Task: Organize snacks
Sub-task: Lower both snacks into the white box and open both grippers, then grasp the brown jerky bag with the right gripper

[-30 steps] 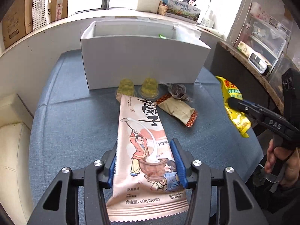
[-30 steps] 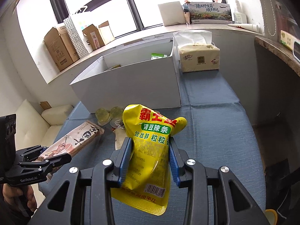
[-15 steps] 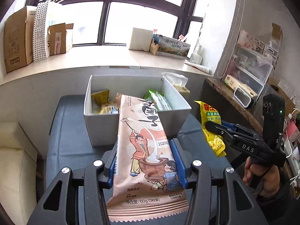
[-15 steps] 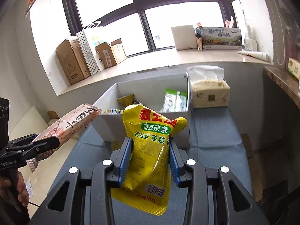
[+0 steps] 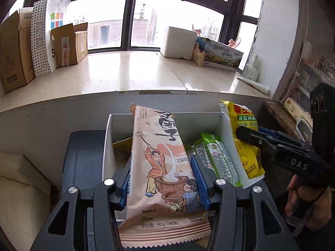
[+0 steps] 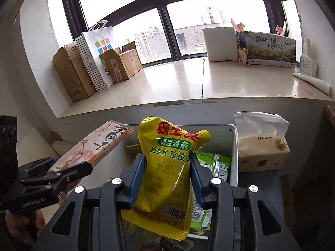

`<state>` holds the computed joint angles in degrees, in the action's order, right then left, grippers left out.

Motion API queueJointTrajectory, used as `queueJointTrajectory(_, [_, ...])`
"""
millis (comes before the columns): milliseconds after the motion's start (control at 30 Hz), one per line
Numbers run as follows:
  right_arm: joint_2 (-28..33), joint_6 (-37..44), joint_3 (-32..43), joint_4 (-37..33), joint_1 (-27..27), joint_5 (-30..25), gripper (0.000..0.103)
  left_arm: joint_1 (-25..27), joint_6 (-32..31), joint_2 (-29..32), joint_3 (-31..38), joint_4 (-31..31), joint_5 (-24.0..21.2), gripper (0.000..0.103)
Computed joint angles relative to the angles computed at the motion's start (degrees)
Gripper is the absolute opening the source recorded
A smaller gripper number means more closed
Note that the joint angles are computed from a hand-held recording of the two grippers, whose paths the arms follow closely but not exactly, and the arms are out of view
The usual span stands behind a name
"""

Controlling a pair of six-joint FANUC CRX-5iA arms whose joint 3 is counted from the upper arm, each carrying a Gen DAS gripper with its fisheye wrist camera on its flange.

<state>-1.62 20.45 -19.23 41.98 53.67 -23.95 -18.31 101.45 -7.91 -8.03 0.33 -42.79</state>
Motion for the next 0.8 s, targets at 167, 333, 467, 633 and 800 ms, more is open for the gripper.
queueJointTrajectory(167, [2.31, 1.55, 2.33, -3.28, -1.24, -1.1, 0.103, 2.2, -1.51, 1.16, -1.45, 2.35, 0.74, 0.103])
queueJointTrajectory(333, [0.39, 0.86, 0.18, -3.75, -0.88, -2.08, 0.103, 1.95, -1.89, -0.6, -2.6, 2.23, 0.09, 0.103])
queueJointTrajectory(467, [-1.81, -4.66, -3.05, 1.21, -0.61, -2.06, 0.103, 0.9, -1.98, -2.3, -2.98, 1.9, 0.09, 0.103])
queueJointTrajectory(633, [-7.37, -9.07, -9.56, 5.76, 0.86, 2.52, 0.103, -1.38, -1.25, -5.91, -4.36, 0.39, -0.41, 0.103])
queueJointTrajectory(800, [-14.08, -18.51, -19.51, 18.26, 4.62, 4.73, 0.103, -5.33, 2.0, -11.78, -8.59, -3.04, -0.8, 0.103])
